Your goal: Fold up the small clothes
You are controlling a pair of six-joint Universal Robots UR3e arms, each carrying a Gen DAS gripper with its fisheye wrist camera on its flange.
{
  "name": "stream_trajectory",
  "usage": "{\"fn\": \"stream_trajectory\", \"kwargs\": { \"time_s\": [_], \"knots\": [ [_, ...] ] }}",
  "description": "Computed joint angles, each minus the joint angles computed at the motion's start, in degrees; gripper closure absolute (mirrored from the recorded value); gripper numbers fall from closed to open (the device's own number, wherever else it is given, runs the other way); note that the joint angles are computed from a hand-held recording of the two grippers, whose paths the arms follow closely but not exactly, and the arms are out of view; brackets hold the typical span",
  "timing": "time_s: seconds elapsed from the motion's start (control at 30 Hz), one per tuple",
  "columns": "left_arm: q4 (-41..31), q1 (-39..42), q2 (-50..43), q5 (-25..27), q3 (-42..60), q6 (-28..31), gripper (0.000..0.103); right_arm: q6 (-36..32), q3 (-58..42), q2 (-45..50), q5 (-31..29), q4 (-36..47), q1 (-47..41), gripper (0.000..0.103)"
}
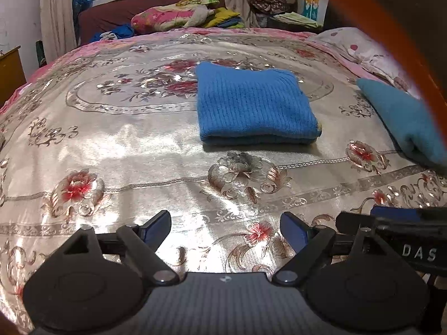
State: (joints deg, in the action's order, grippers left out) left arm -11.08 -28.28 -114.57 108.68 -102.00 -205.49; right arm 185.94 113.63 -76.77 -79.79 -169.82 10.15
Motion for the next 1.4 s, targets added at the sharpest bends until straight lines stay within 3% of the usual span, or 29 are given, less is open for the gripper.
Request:
{"fn": "stream_trajectory", "kwargs": {
  "time_s": [0.73, 1.07, 1.4],
  "knots": [
    [3.0, -2.3, 2.0, 2.3, -5.9, -3.0, 0.012, 0.6, 4.9, -2.4, -0.8, -1.9, 1.3, 0.053],
    [4.2, -3.9, 1.9, 3.5, -7.5, -4.0, 0.012, 0.3, 10.9, -3.9, -2.7, -8.3, 2.4, 0.053],
    [4.2, -4.3, 1.7, 3.9, -8.0, -4.5, 0.012, 0.4, 11.7, -3.7, -2.4, -8.7, 2.0, 0.053]
  ]
}}
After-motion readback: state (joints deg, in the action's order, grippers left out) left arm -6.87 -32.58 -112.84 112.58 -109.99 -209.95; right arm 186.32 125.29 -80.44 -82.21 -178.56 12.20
